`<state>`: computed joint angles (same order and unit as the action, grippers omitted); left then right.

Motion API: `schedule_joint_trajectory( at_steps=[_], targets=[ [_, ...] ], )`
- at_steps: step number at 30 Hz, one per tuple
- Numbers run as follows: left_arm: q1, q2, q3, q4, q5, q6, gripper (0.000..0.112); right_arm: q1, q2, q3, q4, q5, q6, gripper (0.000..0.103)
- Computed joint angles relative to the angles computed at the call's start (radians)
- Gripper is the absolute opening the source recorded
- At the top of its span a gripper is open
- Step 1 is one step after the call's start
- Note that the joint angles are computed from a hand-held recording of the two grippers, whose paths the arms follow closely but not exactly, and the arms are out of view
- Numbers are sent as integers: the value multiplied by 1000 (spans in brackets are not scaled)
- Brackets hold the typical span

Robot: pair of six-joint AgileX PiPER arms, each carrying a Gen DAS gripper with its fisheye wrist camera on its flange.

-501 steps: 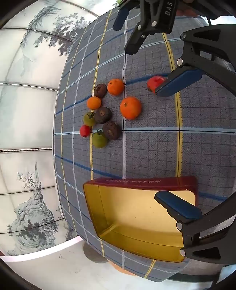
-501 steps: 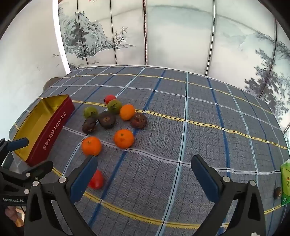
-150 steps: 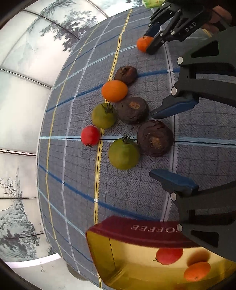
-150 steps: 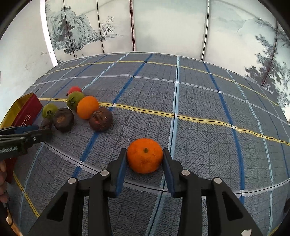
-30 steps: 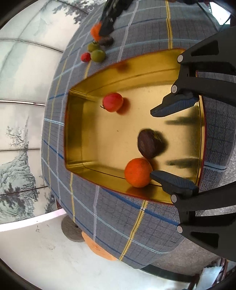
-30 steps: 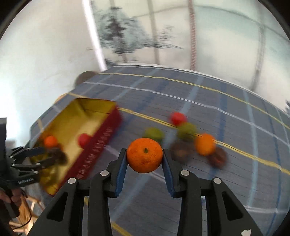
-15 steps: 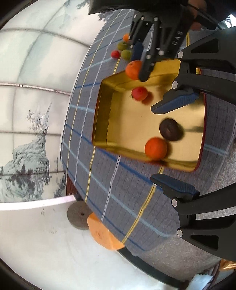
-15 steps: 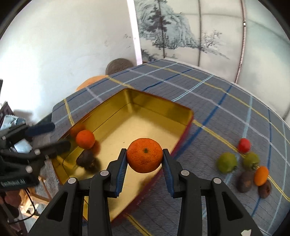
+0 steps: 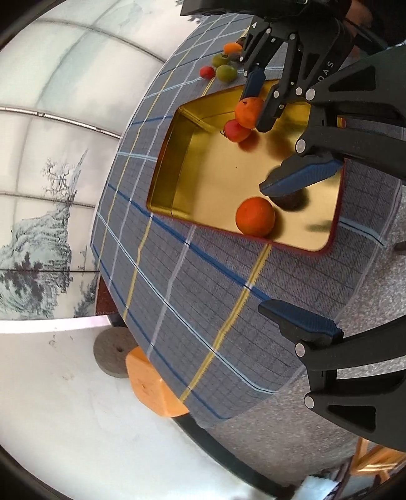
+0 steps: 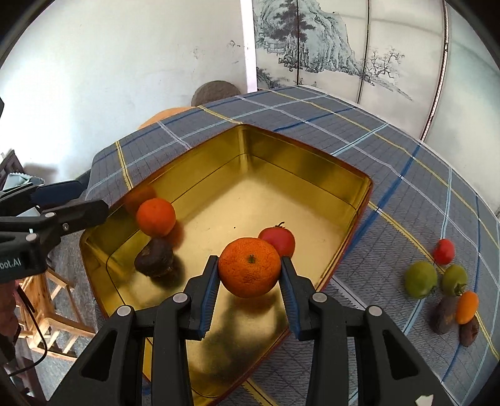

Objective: Organize fruits
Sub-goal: 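Lower the tangerine into the tin with the right gripper and open, then grasp a dark brown fruit with the right gripper while the left gripper grasps another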

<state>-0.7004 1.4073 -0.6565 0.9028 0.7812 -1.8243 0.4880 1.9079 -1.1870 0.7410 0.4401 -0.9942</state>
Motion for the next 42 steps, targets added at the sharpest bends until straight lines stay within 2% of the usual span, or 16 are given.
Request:
schedule_joint_trajectory(
  at_steps=[12,19,24,29,33,38,42],
  targets=[
    [-19,-17,31,-12,-10,-36,69,13,-1,1,-31,-12,36,37],
    [-45,4,0,-21,-4,-25,69,3,-11,8,8,-10,5,42],
    [-73,34,-50,-16,5,-9,69,-33,-53,45,98,-5,-77,42],
    [-90,108,-147,-11,-10,41,69,-138,-124,118,203,-3,-180,44],
    [-96,192,-255,-18,-36,109,69,-251,-151,157,216,-20,-217,45],
    [-94,312,-419,-71,-77,237,69,-430,-109,123,182,-12,-214,45],
    [-96,416,-564,-121,-77,343,69,-534,-33,47,151,-3,-191,45]
  ],
)
